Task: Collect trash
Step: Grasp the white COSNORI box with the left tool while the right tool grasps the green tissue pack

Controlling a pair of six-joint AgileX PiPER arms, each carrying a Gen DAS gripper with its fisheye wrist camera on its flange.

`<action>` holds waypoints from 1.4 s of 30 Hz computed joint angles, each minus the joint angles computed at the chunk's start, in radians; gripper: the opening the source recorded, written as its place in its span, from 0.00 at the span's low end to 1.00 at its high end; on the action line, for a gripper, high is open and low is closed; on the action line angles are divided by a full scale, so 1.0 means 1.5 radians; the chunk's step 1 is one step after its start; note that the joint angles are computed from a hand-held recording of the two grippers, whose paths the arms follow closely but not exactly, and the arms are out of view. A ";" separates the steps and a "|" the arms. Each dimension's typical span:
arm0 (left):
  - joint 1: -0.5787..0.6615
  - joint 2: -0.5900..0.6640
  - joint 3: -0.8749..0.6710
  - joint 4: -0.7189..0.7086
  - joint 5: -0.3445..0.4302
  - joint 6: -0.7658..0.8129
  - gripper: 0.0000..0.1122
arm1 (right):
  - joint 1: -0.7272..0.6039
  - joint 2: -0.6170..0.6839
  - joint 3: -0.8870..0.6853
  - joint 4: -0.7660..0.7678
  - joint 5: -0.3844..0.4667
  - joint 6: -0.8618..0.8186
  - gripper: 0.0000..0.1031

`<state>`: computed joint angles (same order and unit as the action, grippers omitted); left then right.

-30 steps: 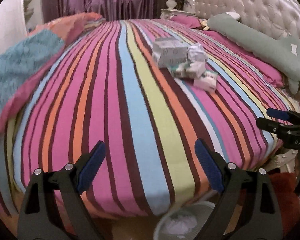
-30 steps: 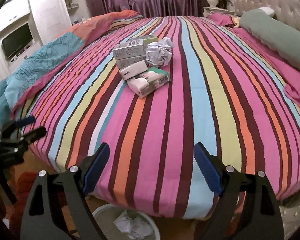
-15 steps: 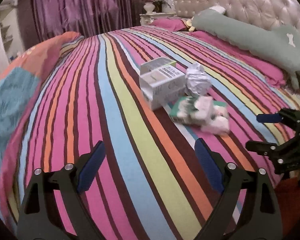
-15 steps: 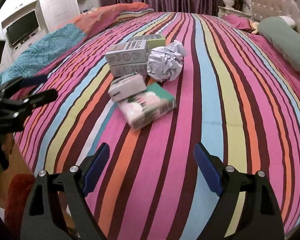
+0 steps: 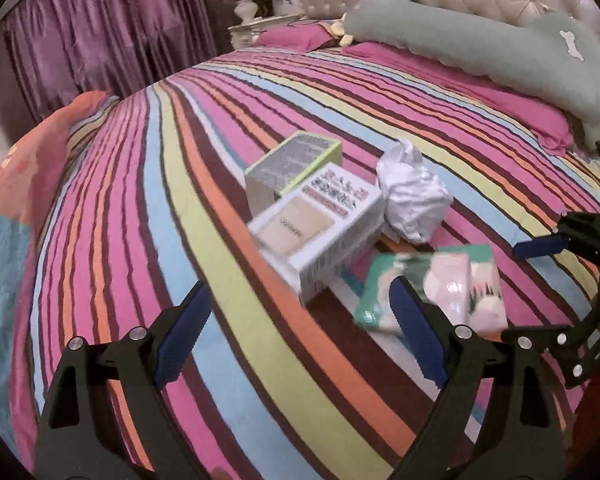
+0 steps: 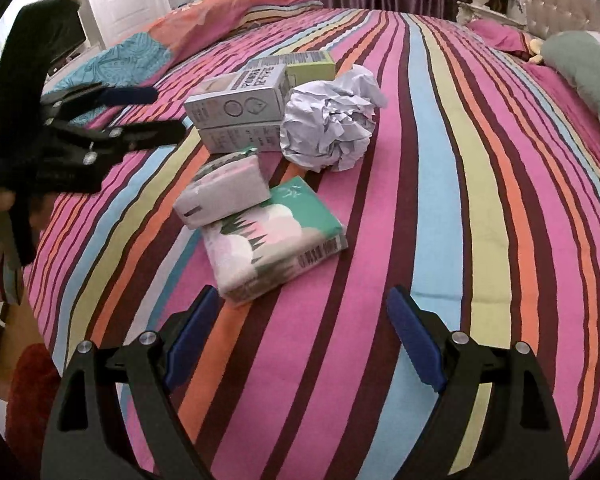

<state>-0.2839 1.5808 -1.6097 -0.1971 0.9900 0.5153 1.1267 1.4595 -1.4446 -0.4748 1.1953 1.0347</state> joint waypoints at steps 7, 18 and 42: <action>-0.013 0.076 -0.089 0.023 0.027 0.033 0.78 | -0.019 0.002 -0.001 0.019 -0.024 -0.031 0.79; -0.017 0.162 -0.185 -0.001 0.083 -0.049 0.78 | -0.057 0.035 -0.044 0.036 -0.036 -0.104 0.79; -0.037 0.170 -0.197 0.070 0.076 -0.275 0.50 | -0.052 0.103 -0.101 -0.013 0.003 -0.088 0.67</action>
<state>-0.3397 1.8363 -1.9050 -0.0927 1.1043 0.1029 1.0490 1.6146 -1.5958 -0.4944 1.2000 0.9020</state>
